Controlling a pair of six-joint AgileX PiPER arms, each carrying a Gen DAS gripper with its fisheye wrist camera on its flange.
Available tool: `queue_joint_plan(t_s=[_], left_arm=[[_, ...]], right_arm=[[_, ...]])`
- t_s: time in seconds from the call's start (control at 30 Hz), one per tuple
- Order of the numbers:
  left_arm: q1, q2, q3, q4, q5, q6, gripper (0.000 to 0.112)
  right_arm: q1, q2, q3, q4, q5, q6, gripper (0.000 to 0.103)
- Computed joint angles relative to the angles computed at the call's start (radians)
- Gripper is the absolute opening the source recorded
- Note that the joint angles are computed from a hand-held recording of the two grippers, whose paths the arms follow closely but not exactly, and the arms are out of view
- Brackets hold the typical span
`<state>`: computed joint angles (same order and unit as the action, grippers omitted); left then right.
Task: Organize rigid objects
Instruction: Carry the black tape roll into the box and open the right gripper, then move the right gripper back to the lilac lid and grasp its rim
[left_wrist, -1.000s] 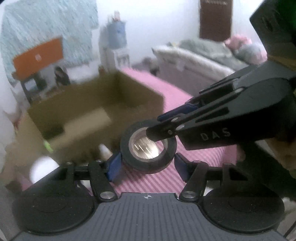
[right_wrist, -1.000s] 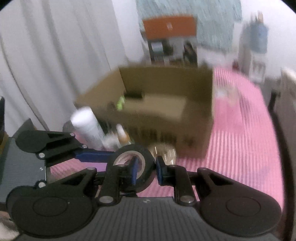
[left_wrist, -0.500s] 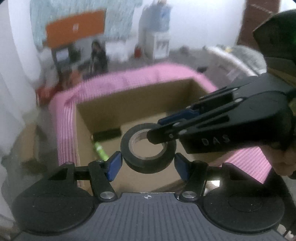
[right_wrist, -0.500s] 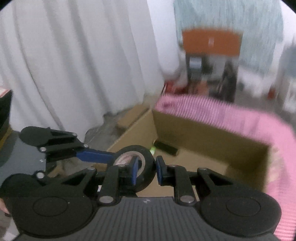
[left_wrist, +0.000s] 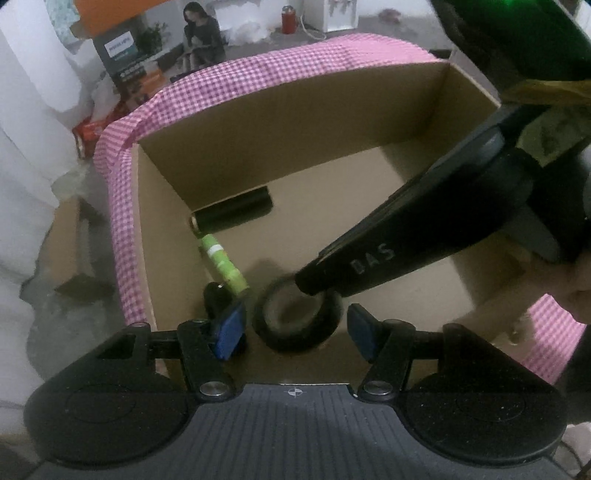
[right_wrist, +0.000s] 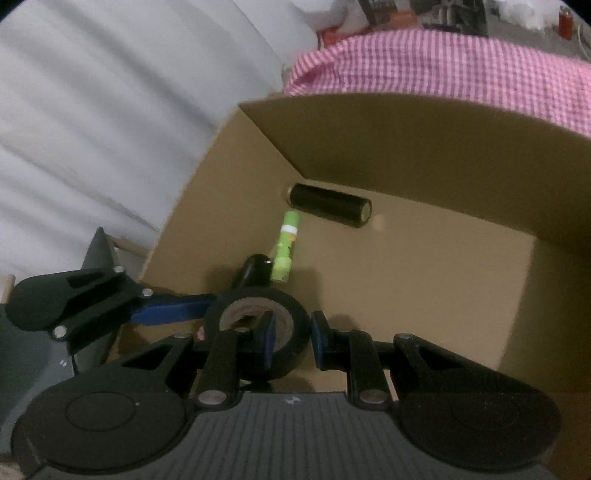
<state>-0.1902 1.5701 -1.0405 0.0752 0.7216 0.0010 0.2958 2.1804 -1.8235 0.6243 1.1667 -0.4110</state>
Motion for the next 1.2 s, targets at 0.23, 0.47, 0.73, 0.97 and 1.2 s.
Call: queue_joint_plan(t_s=[0.23,0.47,0.73,0.97,1.2], left_arm=[[0.025,-0.033,0.012,-0.039,-0.015,0.008,0.064],[-0.002,-0.231,0.132,-0.014,-0.102,-0.035,0.071],[-0.003,-0.519,0.280,-0.068,-0.150,-0.049,0.080],[-0.010,-0.694,0.394,-0.113,-0.162,-0.095,0.100],[-0.033,-0.780,0.520,-0.142,-0.165,-0.188,0.100]], right_arm=[[0.018,0.008,-0.003,0.009,-0.007,0.009,0.022],[-0.036,-0.201,0.215,0.084,-0.125,-0.119,0.025],[-0.146,-0.587,0.590,0.231,-0.271,-0.364,0.060],[-0.332,-0.901,0.879,0.346,-0.230,-0.559,0.081],[-0.483,-1.159,1.141,0.316,-0.263,-0.628,0.102]])
